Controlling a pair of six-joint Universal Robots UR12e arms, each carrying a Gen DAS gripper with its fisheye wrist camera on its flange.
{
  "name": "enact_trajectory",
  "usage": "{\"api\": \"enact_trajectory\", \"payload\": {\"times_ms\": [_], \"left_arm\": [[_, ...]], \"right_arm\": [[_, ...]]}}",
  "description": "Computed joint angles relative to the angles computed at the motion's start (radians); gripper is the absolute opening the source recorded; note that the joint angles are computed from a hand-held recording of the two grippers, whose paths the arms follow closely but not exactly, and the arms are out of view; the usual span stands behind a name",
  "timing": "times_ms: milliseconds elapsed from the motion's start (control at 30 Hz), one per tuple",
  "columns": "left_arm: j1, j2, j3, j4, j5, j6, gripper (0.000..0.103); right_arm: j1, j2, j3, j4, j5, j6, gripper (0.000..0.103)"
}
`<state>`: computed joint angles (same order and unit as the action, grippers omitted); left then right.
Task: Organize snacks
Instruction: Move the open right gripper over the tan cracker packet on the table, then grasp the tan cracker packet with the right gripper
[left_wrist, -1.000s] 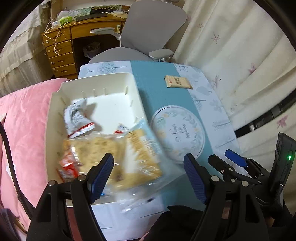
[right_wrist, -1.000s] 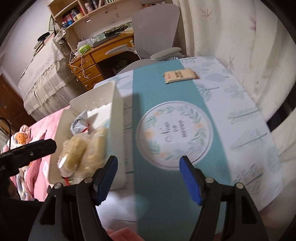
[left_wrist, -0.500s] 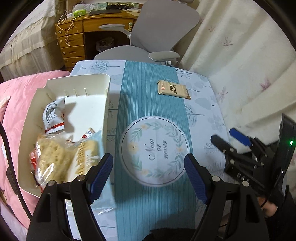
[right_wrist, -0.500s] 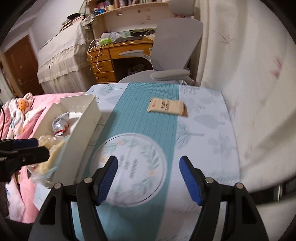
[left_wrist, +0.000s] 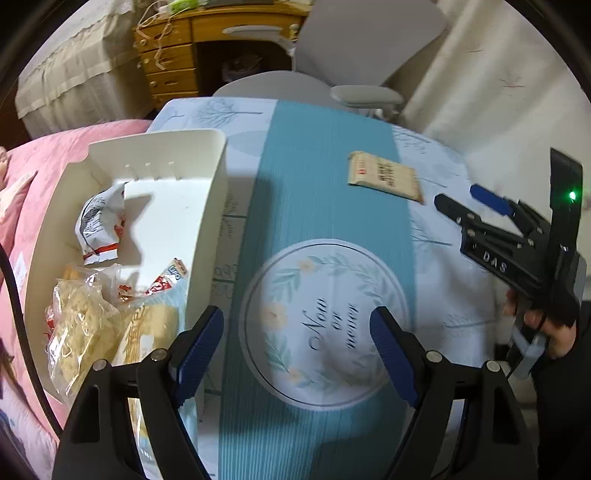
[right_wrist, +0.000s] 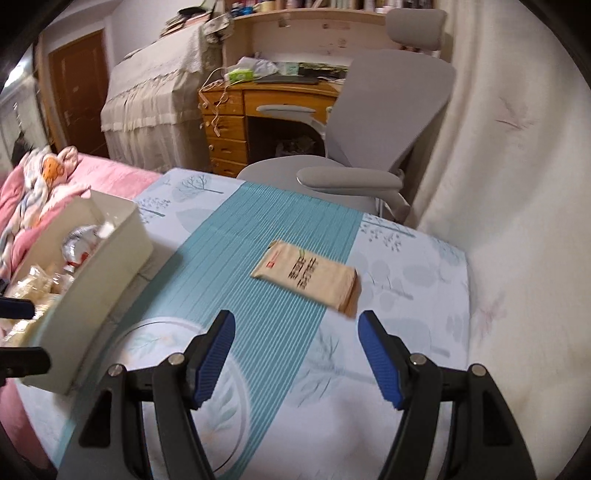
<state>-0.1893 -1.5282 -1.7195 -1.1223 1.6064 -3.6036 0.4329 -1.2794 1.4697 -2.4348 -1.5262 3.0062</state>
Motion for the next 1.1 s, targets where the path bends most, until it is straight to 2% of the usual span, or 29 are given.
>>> {"api": "enact_trajectory", "payload": {"times_ms": [200, 433, 700, 867, 1000, 1033, 1100], "left_arm": [[-0.008, -0.032, 0.01, -0.022, 0.069, -0.043, 0.081], [-0.023, -0.048, 0.013, -0.027, 0.111, -0.057, 0.081], [-0.03, -0.055, 0.019, -0.014, 0.135, -0.042, 0.081], [-0.027, -0.048, 0.018, -0.001, 0.144, -0.046, 0.081], [-0.024, -0.039, 0.018, 0.0, 0.147, -0.055, 0.081], [-0.024, -0.037, 0.018, -0.002, 0.147, -0.058, 0.081], [-0.024, -0.033, 0.018, 0.001, 0.148, -0.064, 0.081]], "right_arm": [[-0.004, 0.092, -0.068, 0.001, -0.005, -0.125, 0.071], [-0.008, 0.184, -0.157, 0.054, -0.004, -0.248, 0.083], [-0.006, 0.234, -0.218, 0.146, 0.014, -0.375, 0.087], [-0.014, 0.254, -0.258, 0.204, 0.062, -0.357, 0.088], [-0.025, 0.27, -0.291, 0.266, 0.112, -0.301, 0.087], [-0.029, 0.274, -0.301, 0.292, 0.128, -0.276, 0.085], [-0.026, 0.273, -0.3, 0.285, 0.117, -0.252, 0.078]]}}
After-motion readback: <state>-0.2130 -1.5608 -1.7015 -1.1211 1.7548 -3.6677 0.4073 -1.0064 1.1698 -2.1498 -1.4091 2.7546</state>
